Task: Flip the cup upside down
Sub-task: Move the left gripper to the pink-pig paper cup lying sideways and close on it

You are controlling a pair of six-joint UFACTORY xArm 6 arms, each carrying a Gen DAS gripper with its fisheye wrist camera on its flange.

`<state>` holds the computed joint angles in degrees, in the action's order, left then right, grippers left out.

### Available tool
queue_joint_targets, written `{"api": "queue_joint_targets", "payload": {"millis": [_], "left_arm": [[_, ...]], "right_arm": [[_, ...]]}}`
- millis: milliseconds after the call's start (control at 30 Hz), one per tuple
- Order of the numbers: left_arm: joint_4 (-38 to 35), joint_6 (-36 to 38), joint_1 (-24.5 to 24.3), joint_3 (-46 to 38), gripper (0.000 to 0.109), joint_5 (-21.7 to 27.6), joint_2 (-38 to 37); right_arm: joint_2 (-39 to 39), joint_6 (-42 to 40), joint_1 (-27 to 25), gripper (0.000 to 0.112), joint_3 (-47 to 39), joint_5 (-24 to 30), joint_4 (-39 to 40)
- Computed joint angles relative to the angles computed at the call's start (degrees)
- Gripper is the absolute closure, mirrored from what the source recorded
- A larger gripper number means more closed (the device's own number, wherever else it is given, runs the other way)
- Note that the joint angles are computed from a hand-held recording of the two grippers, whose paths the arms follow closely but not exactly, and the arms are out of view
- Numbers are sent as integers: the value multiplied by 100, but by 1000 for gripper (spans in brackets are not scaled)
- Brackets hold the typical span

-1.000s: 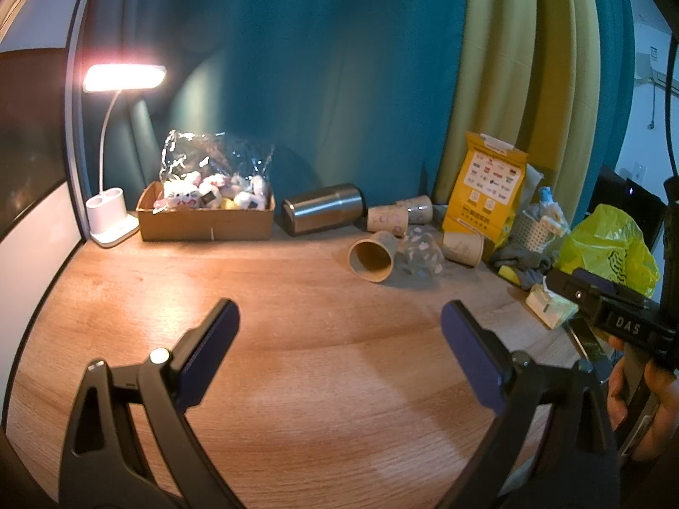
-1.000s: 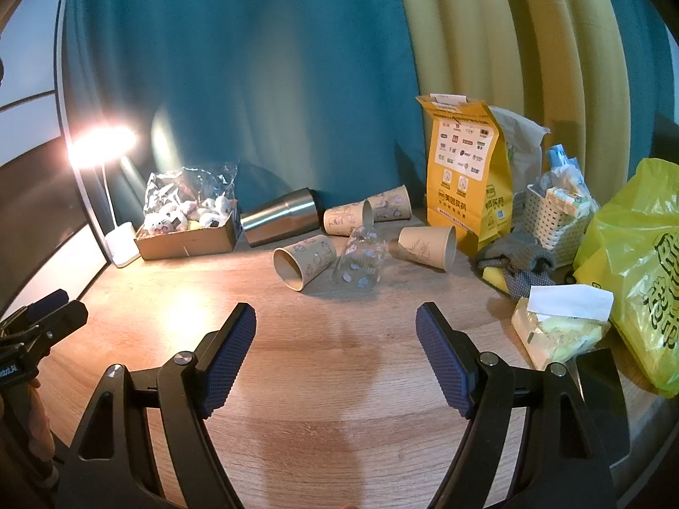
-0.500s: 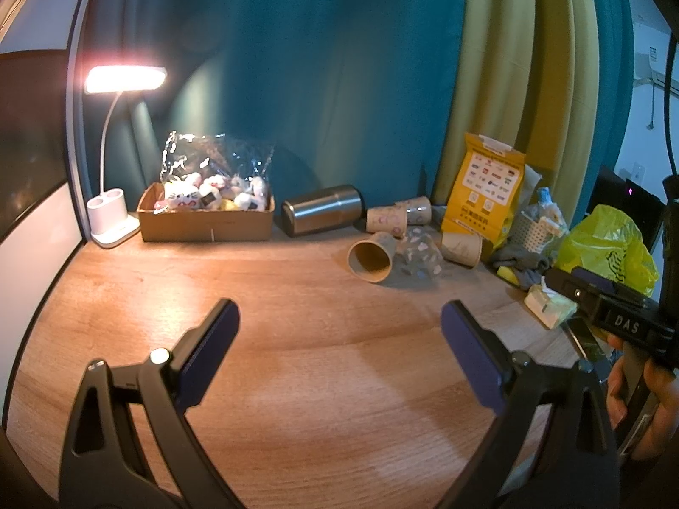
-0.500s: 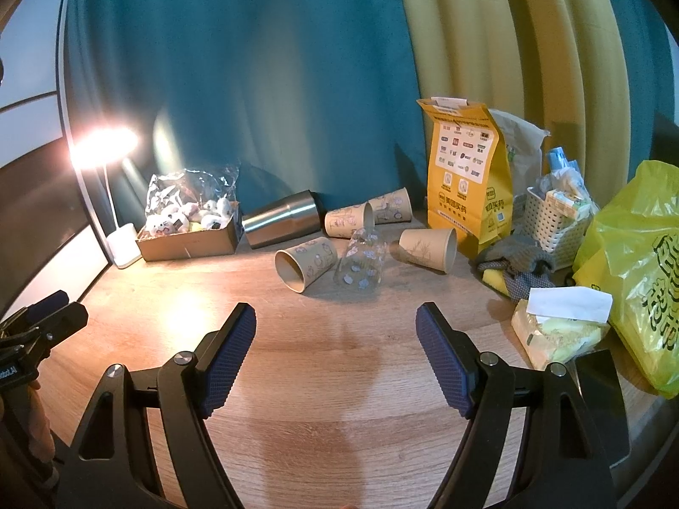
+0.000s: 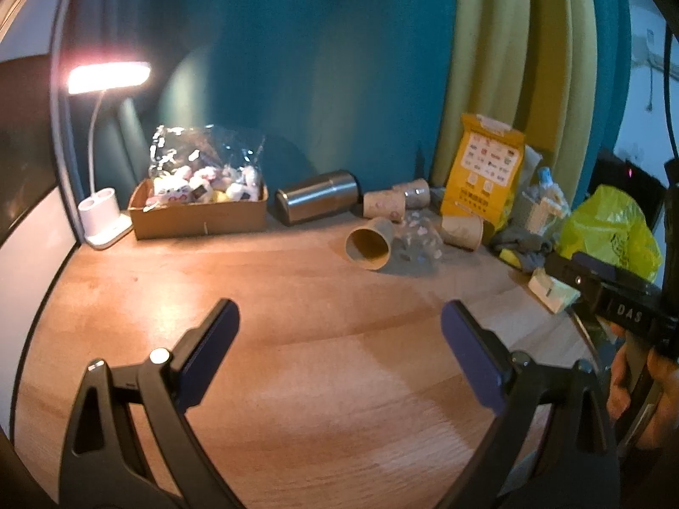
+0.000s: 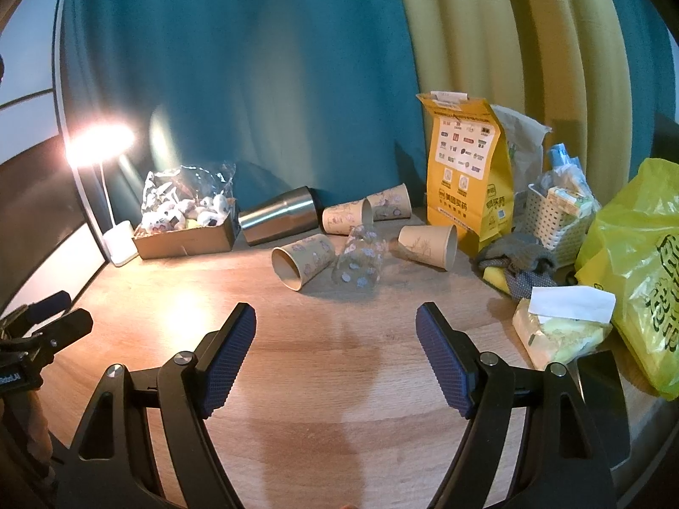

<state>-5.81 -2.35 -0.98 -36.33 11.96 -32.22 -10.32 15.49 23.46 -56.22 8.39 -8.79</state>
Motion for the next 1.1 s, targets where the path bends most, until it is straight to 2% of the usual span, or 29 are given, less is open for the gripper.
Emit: {"api": "queue_joint_targets", "payload": {"millis": [233,300,433,600,800,900,967,1100], "left_arm": [[-1138,1268,-37,-1242,12,536,1341],[-1254,1424,-60,-1700,12,665,1833],[-1456,1730,-94,-2722,12,1106,2792],[-981,1748,-147,-4291,11,1703,4105],[-278,1723,-199,-6596,11,2910,5845],[85,1605,-254,-7733,11,3447,6701],[154,1613,-276,-8180,11,3657,7026],[304,1504,-333,-9171,12,4050,7710]], "right_arm": [[538,-448,-151,32,-449,50,569],[745,-499,-228,32,-632,61,657],[1272,-1049,-339,32,-1161,217,1384],[1871,-1317,-456,32,-1819,344,1977],[2181,-1313,-535,32,-2094,443,2295],[2306,-1315,-558,32,-2142,478,2380],[2432,-992,-612,32,-2214,505,2084],[2756,-843,-693,32,-2520,534,1961]]}}
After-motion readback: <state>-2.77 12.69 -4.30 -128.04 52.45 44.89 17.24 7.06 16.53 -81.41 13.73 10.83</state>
